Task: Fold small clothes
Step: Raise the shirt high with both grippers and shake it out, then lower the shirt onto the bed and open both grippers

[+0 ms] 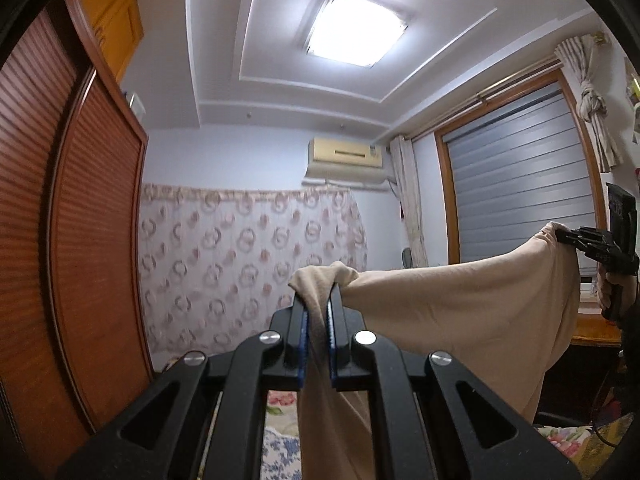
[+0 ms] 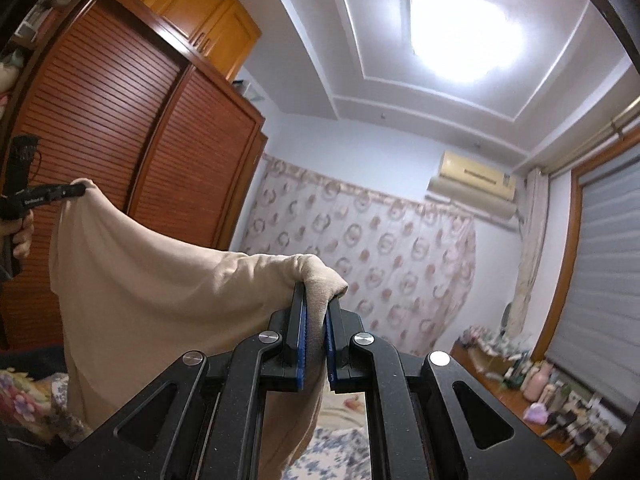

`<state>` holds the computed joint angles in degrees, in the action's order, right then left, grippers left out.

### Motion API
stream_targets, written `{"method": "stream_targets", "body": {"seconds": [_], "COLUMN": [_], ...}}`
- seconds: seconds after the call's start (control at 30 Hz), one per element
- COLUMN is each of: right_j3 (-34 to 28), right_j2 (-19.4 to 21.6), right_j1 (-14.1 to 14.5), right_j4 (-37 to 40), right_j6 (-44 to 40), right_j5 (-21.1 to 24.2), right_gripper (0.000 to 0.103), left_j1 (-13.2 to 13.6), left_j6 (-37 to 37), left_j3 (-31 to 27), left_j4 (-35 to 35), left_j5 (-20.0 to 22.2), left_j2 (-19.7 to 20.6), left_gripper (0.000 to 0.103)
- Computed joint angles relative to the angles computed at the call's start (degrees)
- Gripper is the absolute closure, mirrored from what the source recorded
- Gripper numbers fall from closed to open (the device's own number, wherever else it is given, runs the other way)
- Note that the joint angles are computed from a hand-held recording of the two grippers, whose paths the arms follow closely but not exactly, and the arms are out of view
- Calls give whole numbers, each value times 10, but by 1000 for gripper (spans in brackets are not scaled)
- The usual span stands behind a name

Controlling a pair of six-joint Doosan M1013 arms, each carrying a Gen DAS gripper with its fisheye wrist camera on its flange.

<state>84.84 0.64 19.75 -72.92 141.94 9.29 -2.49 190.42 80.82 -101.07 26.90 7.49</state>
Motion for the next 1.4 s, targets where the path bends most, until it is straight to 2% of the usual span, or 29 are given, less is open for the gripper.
{"method": "stream_targets", "body": {"seconds": [0.17,0.3,0.4,0.5,0.57,0.7,0.83,0.97,1.1,1.2,1.23,1.4], "right_j3": [3,3,-5,-22,-36,-60,-90,-142,-200,-253,-270,-354], "right_j2": [-14,-20,-12,6,27,80,149,221,282,327,342,409], "right_j1": [7,11,9,-2,-13,-49,-79,-96,-101,-106,-107,-115], "right_j4": [-86,-125,-96,19,89,319,469,551,573,599,600,625], "right_j6": [66,89,57,-49,-115,-314,-436,-496,-522,-544,-544,-561], "right_j5": [12,24,34,39,49,52,77,117,159,192,204,270], "right_gripper": [98,98,98,98,98,98,98,98,98,98,98,98], "left_j1": [2,2,-3,-13,-21,-38,-51,-62,-73,-80,-83,-89], "left_j6": [37,43,22,-9,-46,-183,-314,-459,-582,-665,-702,-788], "left_j3": [-3,-10,-24,-36,-51,-96,-143,-201,-262,-318,-353,-452], "left_j4": [-29,-37,-15,21,64,211,347,476,592,677,713,796], "left_j5": [5,9,4,-10,-24,-45,-48,-35,-12,16,36,106], "left_j2": [-9,-12,-1,15,36,99,169,233,286,328,351,420], "left_gripper": [97,97,97,97,97,97,97,97,97,97,97,97]}}
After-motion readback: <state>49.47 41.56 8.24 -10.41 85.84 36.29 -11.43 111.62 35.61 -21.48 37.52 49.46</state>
